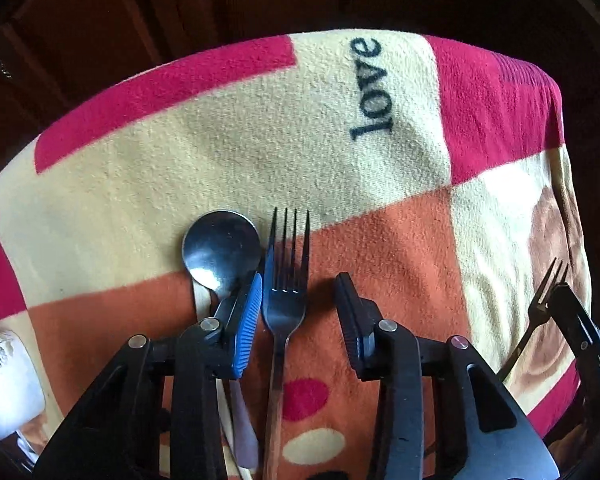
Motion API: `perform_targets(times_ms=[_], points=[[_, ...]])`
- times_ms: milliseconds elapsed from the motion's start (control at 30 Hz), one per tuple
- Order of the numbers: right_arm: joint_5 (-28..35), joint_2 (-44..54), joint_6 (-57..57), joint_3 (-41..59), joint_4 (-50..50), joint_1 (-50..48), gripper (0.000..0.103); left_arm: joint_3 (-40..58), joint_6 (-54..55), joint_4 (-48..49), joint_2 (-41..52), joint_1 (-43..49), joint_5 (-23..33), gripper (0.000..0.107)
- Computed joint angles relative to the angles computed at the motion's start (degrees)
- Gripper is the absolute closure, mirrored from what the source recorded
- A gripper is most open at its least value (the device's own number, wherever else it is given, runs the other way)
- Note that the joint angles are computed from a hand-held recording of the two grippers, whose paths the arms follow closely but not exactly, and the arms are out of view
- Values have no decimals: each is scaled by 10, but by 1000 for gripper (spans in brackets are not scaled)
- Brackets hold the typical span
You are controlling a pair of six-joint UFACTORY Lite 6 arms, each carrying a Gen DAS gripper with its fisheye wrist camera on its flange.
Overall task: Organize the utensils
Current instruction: 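Grasp a steel fork with the left tool while the right tool lifts the chopstick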
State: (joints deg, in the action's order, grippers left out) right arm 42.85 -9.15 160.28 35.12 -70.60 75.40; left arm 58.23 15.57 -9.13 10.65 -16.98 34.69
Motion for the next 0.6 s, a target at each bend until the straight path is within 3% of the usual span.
perform_targets(times_ms=[100, 200, 433, 600], points=[[-6, 7, -3, 5, -4, -4, 102, 10, 11, -5, 9, 13, 1, 70], [-9, 13, 0, 8, -9, -5, 102, 19, -5, 20, 16, 10, -8, 85], [-12, 18, 18, 5, -22, -5, 102, -9, 68, -28, -20, 32, -15, 86], [-3, 27, 8, 22, -25, 0, 102, -74, 140, -90, -133, 64, -21, 86]])
